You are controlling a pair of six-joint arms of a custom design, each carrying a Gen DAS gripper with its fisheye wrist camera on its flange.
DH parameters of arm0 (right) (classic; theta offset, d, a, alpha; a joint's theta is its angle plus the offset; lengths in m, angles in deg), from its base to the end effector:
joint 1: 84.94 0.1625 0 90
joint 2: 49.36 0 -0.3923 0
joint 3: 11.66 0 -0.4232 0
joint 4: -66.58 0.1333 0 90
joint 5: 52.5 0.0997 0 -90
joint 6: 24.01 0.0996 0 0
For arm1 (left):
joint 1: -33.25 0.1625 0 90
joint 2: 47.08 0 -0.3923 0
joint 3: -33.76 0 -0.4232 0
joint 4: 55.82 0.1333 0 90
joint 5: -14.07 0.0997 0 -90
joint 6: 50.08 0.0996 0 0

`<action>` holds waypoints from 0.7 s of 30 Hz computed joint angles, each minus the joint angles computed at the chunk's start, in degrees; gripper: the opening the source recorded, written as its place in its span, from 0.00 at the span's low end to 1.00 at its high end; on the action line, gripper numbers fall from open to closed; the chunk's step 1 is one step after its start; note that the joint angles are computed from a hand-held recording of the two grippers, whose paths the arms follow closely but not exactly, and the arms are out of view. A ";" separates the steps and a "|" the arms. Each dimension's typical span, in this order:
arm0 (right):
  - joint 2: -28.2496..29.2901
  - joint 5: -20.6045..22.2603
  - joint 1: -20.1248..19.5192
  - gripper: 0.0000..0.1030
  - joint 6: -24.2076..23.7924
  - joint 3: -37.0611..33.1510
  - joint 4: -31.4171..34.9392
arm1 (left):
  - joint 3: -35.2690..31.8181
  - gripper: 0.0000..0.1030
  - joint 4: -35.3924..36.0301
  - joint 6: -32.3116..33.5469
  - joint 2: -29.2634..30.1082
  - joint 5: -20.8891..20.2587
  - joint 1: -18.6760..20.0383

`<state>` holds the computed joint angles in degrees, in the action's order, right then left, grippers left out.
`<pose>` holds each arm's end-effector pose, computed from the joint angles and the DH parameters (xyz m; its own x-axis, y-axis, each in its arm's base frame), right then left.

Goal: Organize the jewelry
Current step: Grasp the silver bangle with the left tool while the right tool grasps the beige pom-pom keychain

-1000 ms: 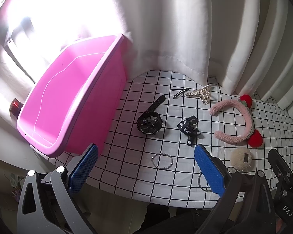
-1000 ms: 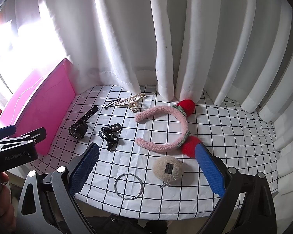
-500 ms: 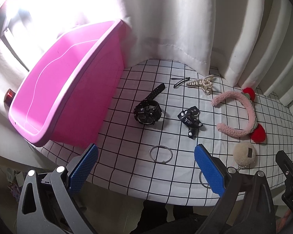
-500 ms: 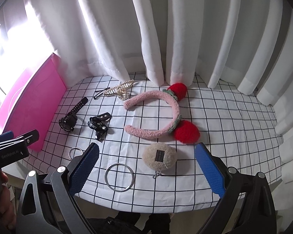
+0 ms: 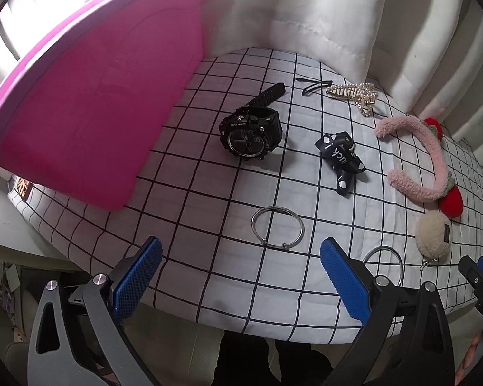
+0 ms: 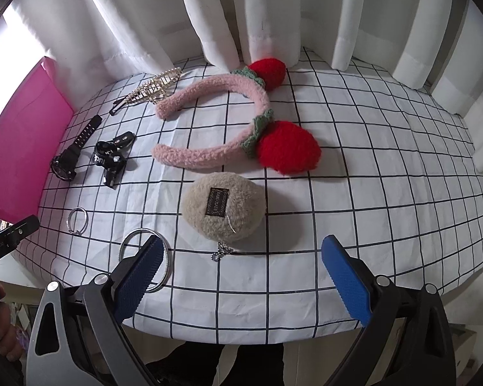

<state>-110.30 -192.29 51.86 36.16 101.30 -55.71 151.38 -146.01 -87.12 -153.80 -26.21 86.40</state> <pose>0.4205 -0.3164 0.0777 -0.7216 0.2371 0.6504 -0.1210 0.8819 -0.4557 -0.0656 -0.4366 0.3764 -0.7001 -0.0736 -0.7103 0.2099 0.9295 -0.3032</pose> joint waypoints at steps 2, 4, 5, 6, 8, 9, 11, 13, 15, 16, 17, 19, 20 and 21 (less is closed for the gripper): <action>0.06 0.35 -0.87 0.91 -0.75 1.10 -1.94 | 1.02 0.94 -2.86 2.16 0.42 -1.38 1.33; 0.36 0.50 -1.67 0.91 -1.82 1.69 -3.25 | 1.93 0.94 -5.04 3.79 1.07 -1.76 2.20; 0.61 0.36 -2.00 0.91 -2.32 1.84 -3.76 | 2.30 0.94 -6.22 4.76 1.46 -1.94 2.65; 0.88 0.35 -2.40 0.91 -2.95 1.98 -4.51 | 2.61 0.94 -7.25 5.55 1.85 -2.01 3.06; 1.38 0.65 -3.14 0.91 -4.89 2.33 -7.00 | 3.00 0.94 -9.28 6.86 2.60 -2.55 3.99; 1.78 0.54 -3.48 0.91 -5.43 2.16 -7.47 | 3.16 0.94 -10.06 7.34 2.82 -2.84 4.42; 2.48 0.51 -4.14 0.91 -6.66 1.99 -8.79 | 3.26 0.94 -11.14 7.92 3.38 -3.50 5.19; 3.12 0.44 -4.74 0.91 -7.37 1.71 -9.36 | 3.47 0.94 -12.21 8.41 4.02 -3.54 5.67; 3.71 0.17 -5.22 0.91 -7.97 1.42 -9.67 | 3.56 0.94 -12.93 8.84 4.63 -3.64 6.05; 3.98 0.00 -5.42 0.91 -8.26 1.27 -9.72 | 3.60 0.94 -13.25 9.02 4.97 -3.70 6.26; 4.21 -0.16 -5.62 0.91 -8.61 1.17 -9.88 | 3.65 0.94 -13.90 9.44 5.31 -3.94 6.54; 4.61 -0.34 -5.97 0.91 -9.40 1.03 -10.26 | 3.76 0.94 -15.35 10.27 6.14 -4.08 7.17; 4.82 -0.40 -6.14 0.91 -9.72 0.92 -10.29 | 3.77 0.94 -15.86 10.53 6.58 -3.88 7.42; 4.98 -0.44 -6.23 0.91 -10.05 0.97 -10.66 | 3.72 0.94 -16.60 10.99 7.03 -3.82 7.75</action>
